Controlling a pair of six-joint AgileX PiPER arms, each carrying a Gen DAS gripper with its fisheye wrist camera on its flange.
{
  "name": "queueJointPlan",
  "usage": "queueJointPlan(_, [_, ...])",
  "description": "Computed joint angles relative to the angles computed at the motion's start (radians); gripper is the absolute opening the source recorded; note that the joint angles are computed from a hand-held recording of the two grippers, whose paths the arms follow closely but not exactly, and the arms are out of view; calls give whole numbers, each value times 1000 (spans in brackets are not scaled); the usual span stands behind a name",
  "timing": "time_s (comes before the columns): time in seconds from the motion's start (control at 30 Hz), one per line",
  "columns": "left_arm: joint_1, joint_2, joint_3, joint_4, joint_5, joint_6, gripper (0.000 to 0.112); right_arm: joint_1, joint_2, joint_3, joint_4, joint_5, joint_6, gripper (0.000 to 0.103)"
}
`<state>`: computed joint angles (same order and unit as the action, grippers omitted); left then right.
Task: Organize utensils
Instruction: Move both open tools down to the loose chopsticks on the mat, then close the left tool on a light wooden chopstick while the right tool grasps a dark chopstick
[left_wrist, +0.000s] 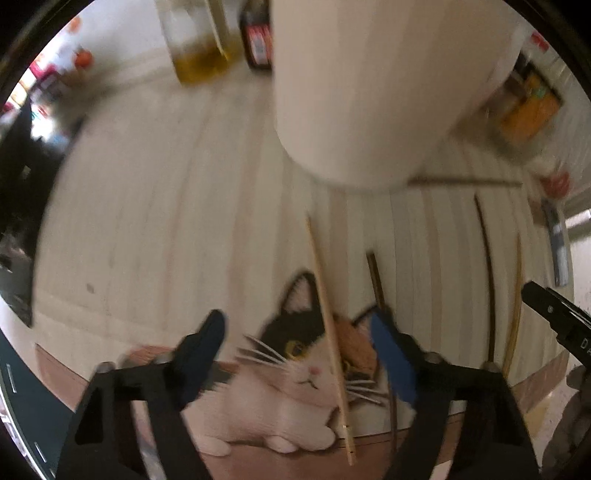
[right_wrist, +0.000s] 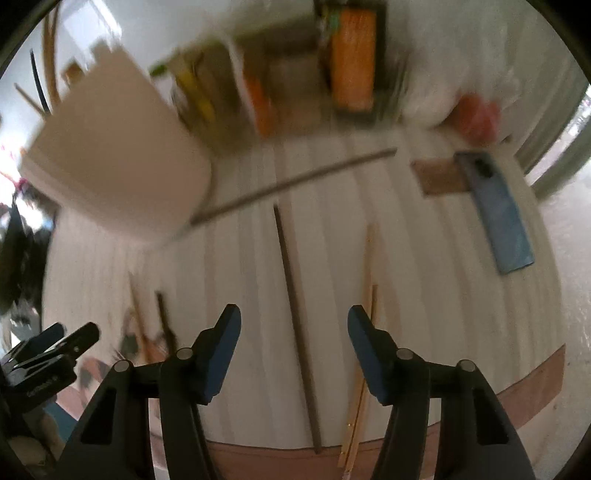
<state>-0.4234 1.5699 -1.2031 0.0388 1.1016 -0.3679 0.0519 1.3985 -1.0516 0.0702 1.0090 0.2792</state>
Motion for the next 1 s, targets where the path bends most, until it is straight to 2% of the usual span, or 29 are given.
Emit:
queueJointPlan(0.13, [-33, 62, 16, -12, -41, -12, 58, -8, 80, 8, 10, -16, -58, 62])
queueJointPlan(0.23, [-52, 88, 10, -6, -59, -20, 38, -4, 139, -13, 4, -25, -88, 62])
queueJointPlan(0.27, [-56, 93, 9, -2, -64, -22, 29, 4, 154, -27, 5, -19, -90, 62])
queueJointPlan(0.33, [-70, 98, 12, 21, -77, -35, 20, 15, 185, -45, -3, -22, -95, 60])
queueJointPlan(0.4, [-76, 100, 14, 32, -84, -34, 7, 23, 218, -60, -6, -22, -105, 47])
queueJointPlan(0.43, [-71, 98, 17, 28, -87, -23, 7, 28, 237, -66, -15, -16, -100, 44])
queueJointPlan(0.5, [-68, 89, 26, 31, -88, -11, 5, 38, 239, -61, -29, -38, -91, 22])
queueJointPlan(0.53, [-69, 91, 25, 34, -88, -8, 5, 47, 241, -59, -49, -39, -70, 17])
queueJointPlan(0.57, [-58, 85, 25, 34, -81, 7, 5, 44, 243, -57, -40, -40, -70, 5])
queueJointPlan(0.73, [-54, 37, 74, 28, -71, 38, 5, 3, 223, -11, 77, -35, -109, 6])
queueJointPlan(0.87, [-20, -27, 105, 6, -18, 99, 5, -17, 179, 71, 170, -16, -163, 5])
queueJointPlan(1.0, [-9, -73, 144, -11, -2, 119, 5, -3, 142, 125, 186, 2, -162, 5])
